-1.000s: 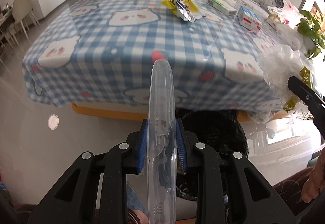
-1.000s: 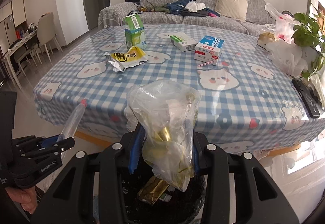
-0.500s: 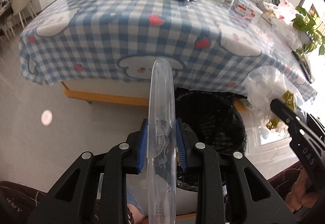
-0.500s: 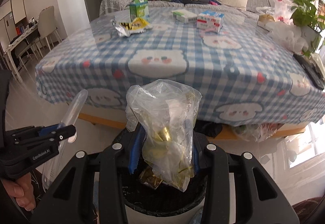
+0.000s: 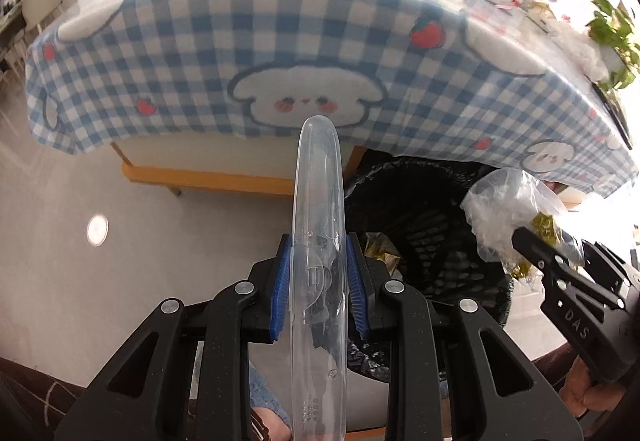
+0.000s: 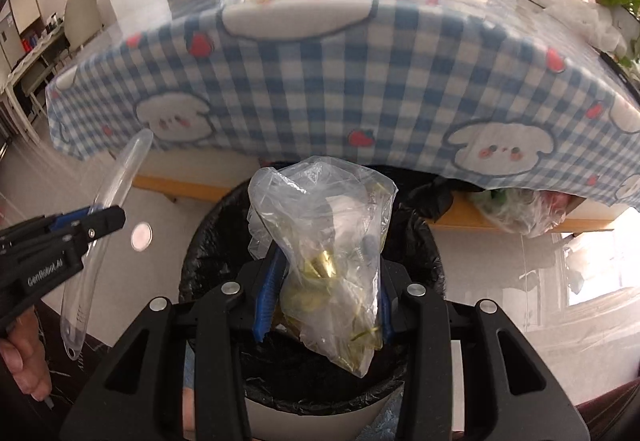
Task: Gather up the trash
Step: 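Lift the tube and clear bag in both tools and carry them over the bin, then open the right tool to drop the clear bag while the left tool drops the tube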
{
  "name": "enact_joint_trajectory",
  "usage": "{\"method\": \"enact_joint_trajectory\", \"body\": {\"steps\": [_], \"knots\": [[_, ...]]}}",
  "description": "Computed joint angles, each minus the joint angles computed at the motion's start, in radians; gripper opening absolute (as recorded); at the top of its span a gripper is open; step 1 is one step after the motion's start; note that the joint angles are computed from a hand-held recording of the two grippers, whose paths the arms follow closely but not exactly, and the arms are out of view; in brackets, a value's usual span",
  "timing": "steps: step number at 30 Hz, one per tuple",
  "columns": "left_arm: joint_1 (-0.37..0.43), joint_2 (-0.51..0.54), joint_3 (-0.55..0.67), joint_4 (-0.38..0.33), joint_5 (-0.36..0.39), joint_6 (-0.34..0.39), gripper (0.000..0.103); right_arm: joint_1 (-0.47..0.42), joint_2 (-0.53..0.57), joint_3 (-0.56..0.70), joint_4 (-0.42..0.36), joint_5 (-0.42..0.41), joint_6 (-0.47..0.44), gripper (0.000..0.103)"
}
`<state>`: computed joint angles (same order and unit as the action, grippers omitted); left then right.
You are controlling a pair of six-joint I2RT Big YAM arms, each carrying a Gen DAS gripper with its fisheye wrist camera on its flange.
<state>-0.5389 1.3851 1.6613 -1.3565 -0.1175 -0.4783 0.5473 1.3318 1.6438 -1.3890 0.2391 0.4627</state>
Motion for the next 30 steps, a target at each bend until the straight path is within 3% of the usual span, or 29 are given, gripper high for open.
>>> {"method": "enact_joint_trajectory", "body": {"steps": [18,30], "knots": [[0.012,0.035,-0.063,0.009,0.005,-0.022,0.025,0.01,0.041,-0.037,0.032,-0.062,-0.018,0.038],[-0.015,0.058,-0.054,0.015,0.001,-0.022,0.025,-0.021,0.024,-0.059,0.04,-0.048,0.011,0.075]]}}
